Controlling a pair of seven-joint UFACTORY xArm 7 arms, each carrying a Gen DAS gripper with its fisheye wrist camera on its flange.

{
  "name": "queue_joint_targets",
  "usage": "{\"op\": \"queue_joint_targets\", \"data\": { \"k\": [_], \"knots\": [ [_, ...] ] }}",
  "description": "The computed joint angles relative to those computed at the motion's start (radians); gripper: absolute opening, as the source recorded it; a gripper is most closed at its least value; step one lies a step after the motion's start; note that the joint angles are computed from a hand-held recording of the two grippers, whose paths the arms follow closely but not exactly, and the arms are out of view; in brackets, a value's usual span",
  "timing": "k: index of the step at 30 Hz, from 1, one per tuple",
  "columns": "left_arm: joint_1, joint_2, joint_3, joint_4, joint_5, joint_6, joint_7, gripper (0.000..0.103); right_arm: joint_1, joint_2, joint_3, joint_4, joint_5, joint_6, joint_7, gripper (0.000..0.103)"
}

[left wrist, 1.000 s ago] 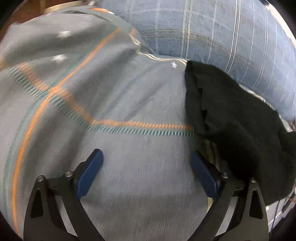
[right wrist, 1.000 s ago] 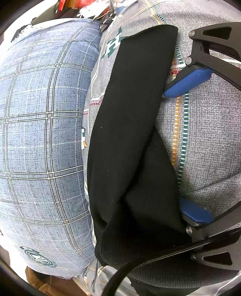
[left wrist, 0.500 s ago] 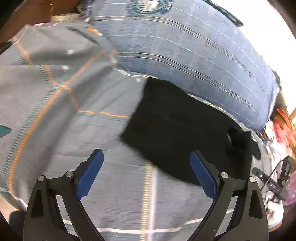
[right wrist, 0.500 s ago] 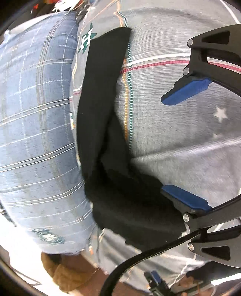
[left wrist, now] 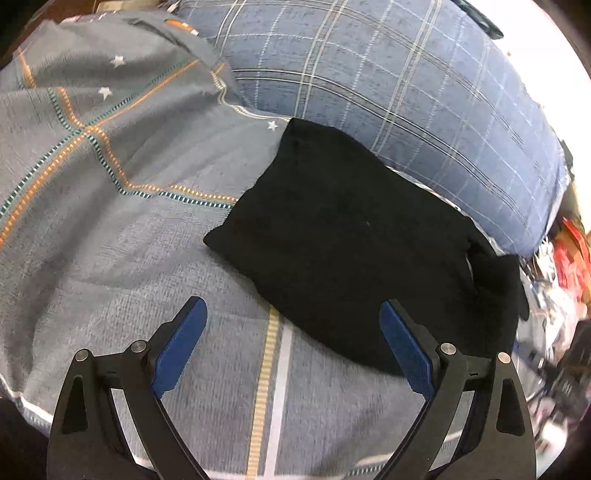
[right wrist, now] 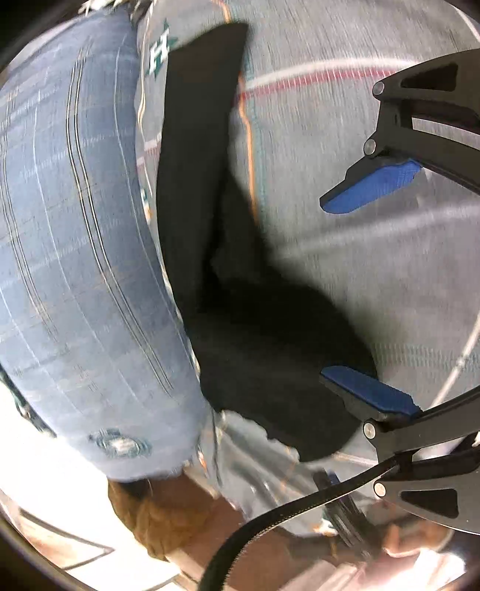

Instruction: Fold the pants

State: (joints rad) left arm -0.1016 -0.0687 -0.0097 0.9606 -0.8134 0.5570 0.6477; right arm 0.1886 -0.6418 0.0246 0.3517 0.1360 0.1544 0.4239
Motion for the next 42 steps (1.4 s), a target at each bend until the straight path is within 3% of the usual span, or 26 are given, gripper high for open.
{"op": "queue_joint_targets", "data": {
  "k": [7, 9, 11, 12, 13, 15, 16, 18, 22, 28, 32, 34, 36, 38, 40, 42],
  "knots": [
    [0.009, 0.092, -0.025, 0.084, 0.018, -0.001, -0.067, 0.095, 0.08, 0.116, -0.022, 0.026, 0.035, -0.066, -0.015, 0.084],
    [0.012, 0.11, -0.037, 0.102, 0.011, -0.012, -0.066, 0.095, 0.138, 0.146, -0.076, 0.039, 0.053, -0.109, -0.056, 0.076],
    [0.017, 0.128, -0.048, 0.123, -0.014, -0.005, -0.039, 0.09, 0.21, 0.193, -0.149, 0.067, 0.077, -0.127, -0.111, 0.056],
    [0.018, 0.134, -0.054, 0.132, -0.019, -0.003, -0.029, 0.07, 0.23, 0.216, -0.167, 0.082, 0.089, -0.135, -0.131, 0.056],
    [0.014, 0.136, -0.059, 0.134, 0.009, -0.017, -0.037, 0.044, 0.221, 0.23, -0.155, 0.092, 0.092, -0.143, -0.136, 0.051],
    [-0.009, 0.134, -0.048, 0.129, 0.069, -0.056, -0.058, 0.018, 0.257, 0.25, -0.185, 0.112, 0.113, -0.144, -0.17, 0.037],
    [0.015, 0.127, -0.066, 0.129, 0.045, -0.046, -0.031, 0.018, 0.269, 0.259, -0.191, 0.122, 0.127, -0.139, -0.183, 0.033],
    [0.032, 0.094, -0.059, 0.115, -0.034, -0.025, 0.052, 0.016, 0.192, 0.254, -0.109, 0.129, 0.106, -0.113, -0.159, 0.03],
    [0.035, 0.0, -0.021, 0.062, -0.087, -0.009, 0.136, 0.014, 0.165, 0.198, -0.048, 0.117, 0.1, -0.083, -0.141, 0.029],
    [0.027, -0.045, 0.019, -0.017, -0.022, -0.049, 0.106, 0.01, 0.161, 0.167, 0.03, 0.124, 0.071, -0.03, -0.099, 0.029],
    [0.036, -0.024, 0.039, -0.03, -0.003, -0.021, 0.075, 0.01, 0.274, 0.213, -0.044, 0.124, 0.132, -0.037, -0.136, 0.029],
    [0.043, -0.039, 0.042, -0.043, 0.001, -0.018, 0.067, 0.01, 0.286, 0.24, -0.056, 0.139, 0.167, 0.005, -0.135, 0.029],
    [0.041, -0.071, 0.045, -0.062, 0.004, -0.038, 0.087, 0.01, 0.376, 0.204, -0.135, 0.104, 0.27, -0.03, -0.213, 0.029],
    [0.032, -0.107, 0.052, -0.081, 0.0, -0.071, 0.107, 0.019, 0.379, 0.126, -0.147, 0.05, 0.296, -0.063, -0.24, 0.03],
    [0.013, -0.139, 0.074, -0.083, -0.036, -0.059, 0.138, 0.047, 0.283, 0.035, -0.096, 0.008, 0.261, -0.037, -0.203, 0.03],
    [-0.006, -0.156, 0.096, -0.073, -0.087, -0.019, 0.171, 0.061, 0.205, -0.046, -0.071, -0.028, 0.23, -0.008, -0.164, 0.031]
  ]
}}
